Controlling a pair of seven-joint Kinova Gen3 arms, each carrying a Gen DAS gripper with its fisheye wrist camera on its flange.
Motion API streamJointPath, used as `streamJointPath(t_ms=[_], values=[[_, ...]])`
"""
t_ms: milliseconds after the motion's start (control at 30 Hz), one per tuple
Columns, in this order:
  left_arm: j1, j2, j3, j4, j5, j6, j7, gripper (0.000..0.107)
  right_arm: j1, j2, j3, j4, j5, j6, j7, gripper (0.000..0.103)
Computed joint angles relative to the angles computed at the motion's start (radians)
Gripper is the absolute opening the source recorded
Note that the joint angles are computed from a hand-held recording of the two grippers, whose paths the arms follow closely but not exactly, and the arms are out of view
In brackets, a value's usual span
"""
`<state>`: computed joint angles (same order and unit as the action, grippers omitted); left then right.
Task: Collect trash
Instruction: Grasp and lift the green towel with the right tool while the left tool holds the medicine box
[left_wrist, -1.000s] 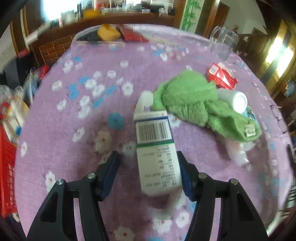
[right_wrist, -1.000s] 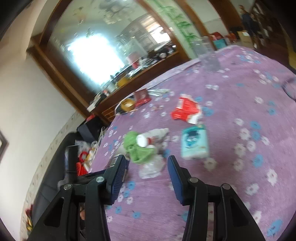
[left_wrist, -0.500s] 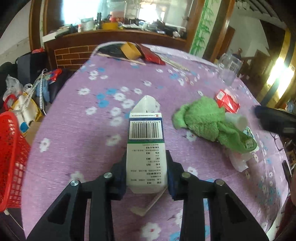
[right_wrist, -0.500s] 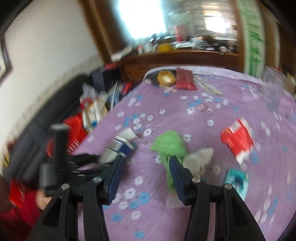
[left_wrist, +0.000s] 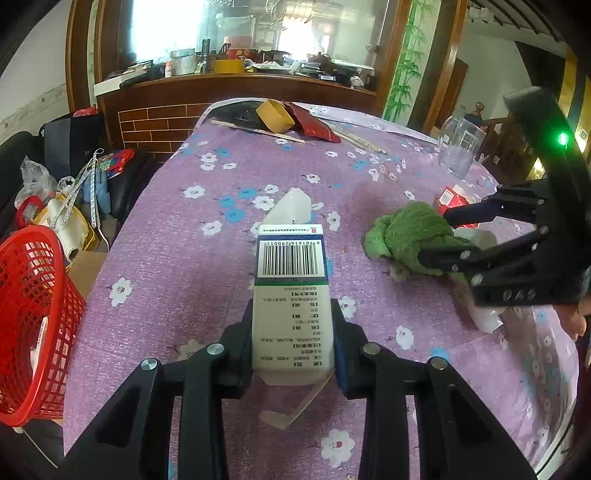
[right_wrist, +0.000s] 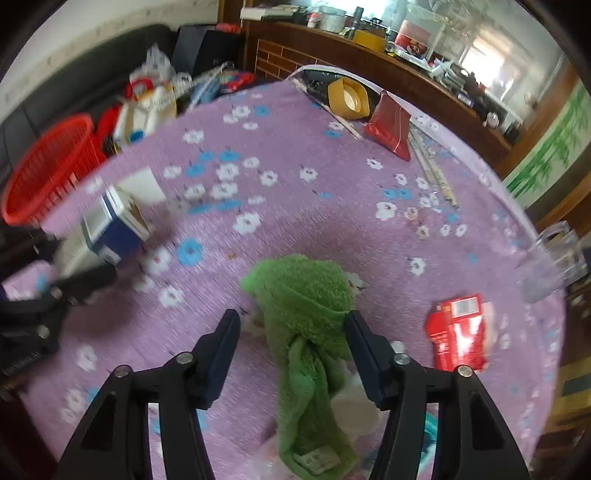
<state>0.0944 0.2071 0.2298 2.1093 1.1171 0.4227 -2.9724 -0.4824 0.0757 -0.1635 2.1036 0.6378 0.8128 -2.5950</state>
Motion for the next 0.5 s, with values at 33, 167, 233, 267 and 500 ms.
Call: streamJointPath(t_ms=[33, 167, 233, 267, 500], values=[[0.000, -0.001, 0.002, 0.002, 0.005, -0.002, -0.006, 0.033, -0.012, 0.017, -0.007, -0.008, 0.016, 0.027, -0.014, 0.063], [0.002, -0.006, 0.006, 0.015, 0.031, -0.010, -0.034, 0.033, 0.011, 0.099, -0.106, -0.028, 0.107, 0.145, -0.121, 0.060], [0.004, -0.014, 0.008, 0.029, 0.064, -0.023, -0.068, 0.033, 0.002, 0.110, -0.132, -0.012, 0.159, 0.176, -0.202, 0.048], [0.008, -0.019, 0.008, 0.036, 0.080, -0.032, -0.085, 0.033, 0.021, 0.098, -0.158, -0.002, 0.169, 0.171, -0.226, 0.043], [0.037, -0.064, -0.024, 0.088, 0.245, -0.030, -0.239, 0.033, -0.054, -0.070, -0.225, 0.100, 0.193, 0.172, -0.502, 0.036]])
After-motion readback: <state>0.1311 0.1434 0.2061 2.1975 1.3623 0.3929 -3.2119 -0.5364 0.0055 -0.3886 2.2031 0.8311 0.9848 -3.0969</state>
